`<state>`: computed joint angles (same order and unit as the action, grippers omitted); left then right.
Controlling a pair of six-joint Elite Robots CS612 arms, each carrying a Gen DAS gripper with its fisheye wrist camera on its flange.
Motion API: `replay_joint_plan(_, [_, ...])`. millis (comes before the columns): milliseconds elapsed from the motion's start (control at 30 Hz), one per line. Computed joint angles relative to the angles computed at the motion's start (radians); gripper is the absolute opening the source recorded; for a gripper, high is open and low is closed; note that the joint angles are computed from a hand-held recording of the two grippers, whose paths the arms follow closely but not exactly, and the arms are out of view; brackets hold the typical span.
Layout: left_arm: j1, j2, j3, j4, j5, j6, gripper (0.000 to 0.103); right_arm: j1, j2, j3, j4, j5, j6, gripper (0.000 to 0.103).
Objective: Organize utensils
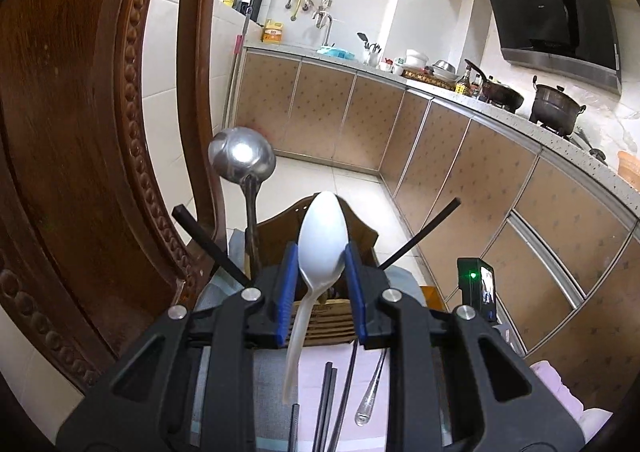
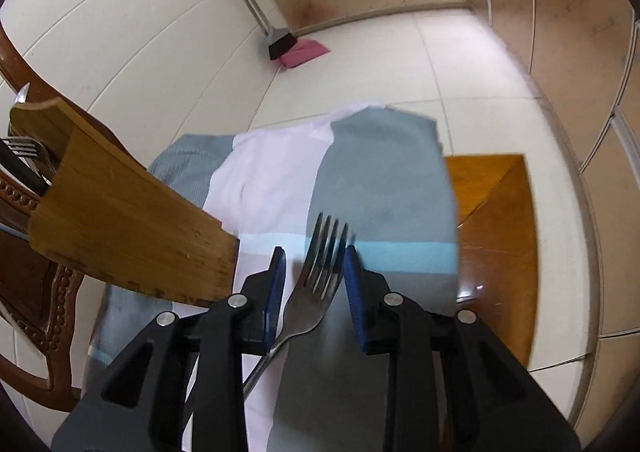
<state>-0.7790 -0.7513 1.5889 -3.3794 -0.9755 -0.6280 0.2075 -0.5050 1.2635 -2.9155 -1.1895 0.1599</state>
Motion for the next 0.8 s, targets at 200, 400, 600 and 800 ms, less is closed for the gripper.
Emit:
replay_joint_plan(200, [0.004,0.007,-0.008,0.017,-0.006,-0.017,0.015,-0.01,-0.026,0.051,-0.061,0.054,0.005,0.003])
replay_joint_plan(400, [-0.002,0.0,0.001,0.014,-0.01,-0.012,0.01,-0.001,-0.114,0.181,-0.196,0.023,-0.027,0.002])
replay_joint_plan(600, [-0.002,-0.009,0.019,0.152,-0.105,0.008,0.012,0.005,-0.185,0.302,-0.232,-0.008,-0.083,0.002])
replay_joint_plan(800, [-0.014,-0.001,0.045,0.282,-0.242,0.107,0.028,0.003,-0.173,0.324,-0.248,-0.018,-0.053,0.003])
